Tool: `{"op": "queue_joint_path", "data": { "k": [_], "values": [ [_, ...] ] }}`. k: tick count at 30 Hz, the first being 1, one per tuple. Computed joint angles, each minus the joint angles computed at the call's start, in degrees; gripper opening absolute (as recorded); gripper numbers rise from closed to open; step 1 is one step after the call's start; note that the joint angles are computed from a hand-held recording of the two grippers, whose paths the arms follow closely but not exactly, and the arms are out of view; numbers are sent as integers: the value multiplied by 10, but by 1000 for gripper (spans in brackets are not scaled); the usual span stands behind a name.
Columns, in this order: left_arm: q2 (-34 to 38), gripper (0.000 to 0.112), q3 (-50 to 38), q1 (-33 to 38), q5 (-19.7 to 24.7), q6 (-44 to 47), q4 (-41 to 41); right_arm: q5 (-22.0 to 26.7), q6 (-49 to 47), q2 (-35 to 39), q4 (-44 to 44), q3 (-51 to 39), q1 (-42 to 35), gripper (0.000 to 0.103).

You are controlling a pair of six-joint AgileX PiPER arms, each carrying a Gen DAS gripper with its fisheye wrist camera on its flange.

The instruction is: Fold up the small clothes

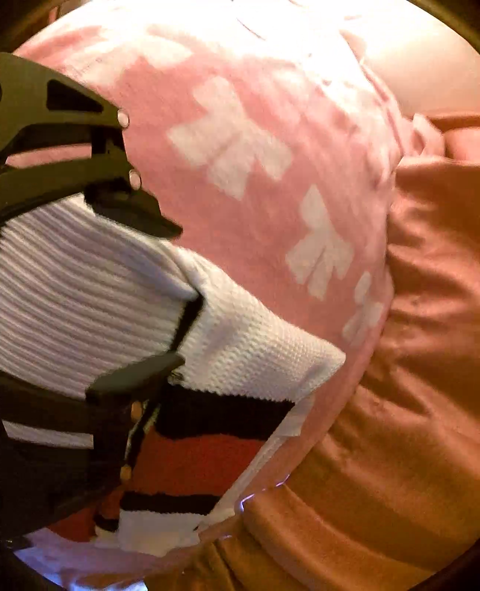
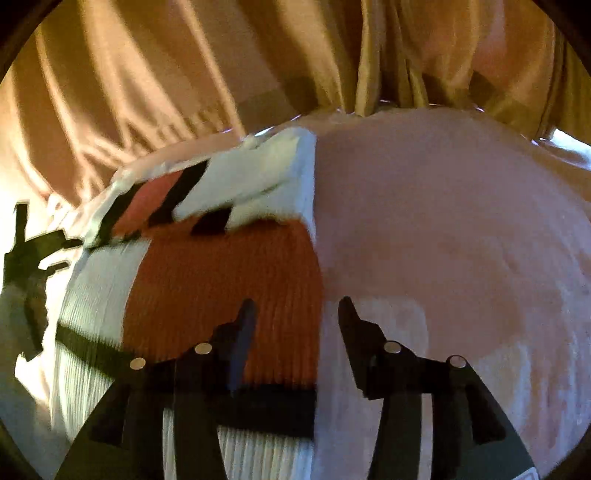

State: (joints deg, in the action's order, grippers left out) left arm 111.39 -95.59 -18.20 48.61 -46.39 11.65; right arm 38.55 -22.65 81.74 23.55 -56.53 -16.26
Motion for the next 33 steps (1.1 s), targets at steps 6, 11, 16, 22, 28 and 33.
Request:
{"op": "queue_joint_path", "data": {
  "k": [6, 11, 16, 22, 28, 33],
  "values": [
    [46, 79, -26, 26, -20, 34, -29, 9, 33, 162, 30, -143, 24, 51],
    [50, 71, -1, 34, -59, 43, -35, -6, 45, 224, 58, -181, 39, 21],
    [49, 27, -18, 27, -51, 76, -66, -31, 52, 185, 23, -179, 26, 11],
    [69, 35, -35, -6, -24, 12, 47, -20, 49, 218, -41, -191, 40, 19],
    [-45, 43, 72, 4, -37, 73, -19, 12, 16, 21, -47, -51, 18, 48],
    [-197, 68, 232, -20, -31, 111, -42, 144, -49, -187, -28, 87, -76, 53]
  ]
}}
